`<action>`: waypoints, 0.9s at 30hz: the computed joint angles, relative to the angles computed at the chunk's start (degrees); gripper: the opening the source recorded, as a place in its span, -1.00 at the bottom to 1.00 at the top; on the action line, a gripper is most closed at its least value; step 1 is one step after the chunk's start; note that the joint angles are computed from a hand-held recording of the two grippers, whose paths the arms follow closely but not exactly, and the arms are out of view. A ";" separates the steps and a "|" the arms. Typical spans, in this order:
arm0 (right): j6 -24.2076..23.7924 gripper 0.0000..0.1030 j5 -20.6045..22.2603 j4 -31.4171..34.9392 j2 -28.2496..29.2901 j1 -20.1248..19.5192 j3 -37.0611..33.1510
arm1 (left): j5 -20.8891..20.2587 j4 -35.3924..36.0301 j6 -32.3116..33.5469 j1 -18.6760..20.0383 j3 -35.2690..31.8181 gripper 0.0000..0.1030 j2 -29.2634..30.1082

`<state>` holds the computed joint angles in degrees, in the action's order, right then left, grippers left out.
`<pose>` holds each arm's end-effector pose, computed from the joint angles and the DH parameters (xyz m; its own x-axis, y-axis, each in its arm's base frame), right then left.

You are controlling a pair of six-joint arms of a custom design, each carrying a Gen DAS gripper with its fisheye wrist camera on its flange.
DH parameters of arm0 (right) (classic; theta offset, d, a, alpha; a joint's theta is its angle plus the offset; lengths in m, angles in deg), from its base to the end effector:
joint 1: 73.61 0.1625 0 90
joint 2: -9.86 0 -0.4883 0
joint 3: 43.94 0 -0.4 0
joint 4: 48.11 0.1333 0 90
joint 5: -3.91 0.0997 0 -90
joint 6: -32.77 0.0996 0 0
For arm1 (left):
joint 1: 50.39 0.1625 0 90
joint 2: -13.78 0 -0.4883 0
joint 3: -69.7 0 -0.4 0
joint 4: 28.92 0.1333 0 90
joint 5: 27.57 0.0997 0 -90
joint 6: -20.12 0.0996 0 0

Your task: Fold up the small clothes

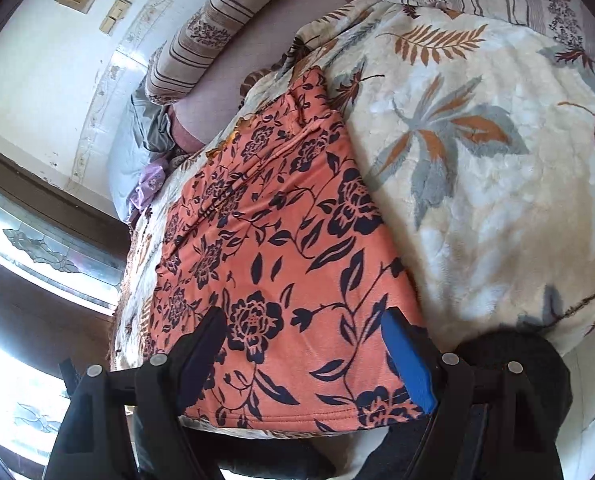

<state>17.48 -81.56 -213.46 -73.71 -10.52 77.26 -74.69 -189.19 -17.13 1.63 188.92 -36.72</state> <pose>-0.1054 -0.5196 0.3860 -0.9730 0.2076 0.1011 0.1051 0.7880 -0.6066 -0.1845 -0.5631 0.0963 -0.8411 -0.1295 -0.5251 0.1332 0.8914 -0.4333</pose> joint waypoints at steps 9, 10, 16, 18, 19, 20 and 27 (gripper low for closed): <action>0.07 0.59 -5.59 6.69 1.34 -0.32 -2.84 | -1.33 -0.70 0.36 1.27 0.77 0.67 0.04; 0.20 0.59 -6.23 7.53 1.61 -0.26 -3.01 | -1.29 -0.62 0.47 1.35 0.80 0.67 0.18; -0.69 0.59 -7.09 9.08 2.25 0.41 -3.00 | -2.45 -1.34 1.37 1.74 1.21 0.67 0.63; -0.77 0.59 -7.57 9.98 2.45 0.61 -3.38 | -2.41 -1.16 2.04 1.75 1.12 0.67 0.87; -0.47 0.59 -7.91 10.22 2.51 0.71 -3.45 | -2.33 -0.94 2.07 1.76 1.04 0.67 0.96; -0.14 0.59 -8.17 10.55 2.65 0.81 -3.69 | -2.52 -1.02 2.22 1.79 1.02 0.66 0.97; 1.02 0.57 -10.99 10.09 2.72 1.55 -4.06 | -2.81 -1.62 3.31 1.67 0.79 0.26 1.25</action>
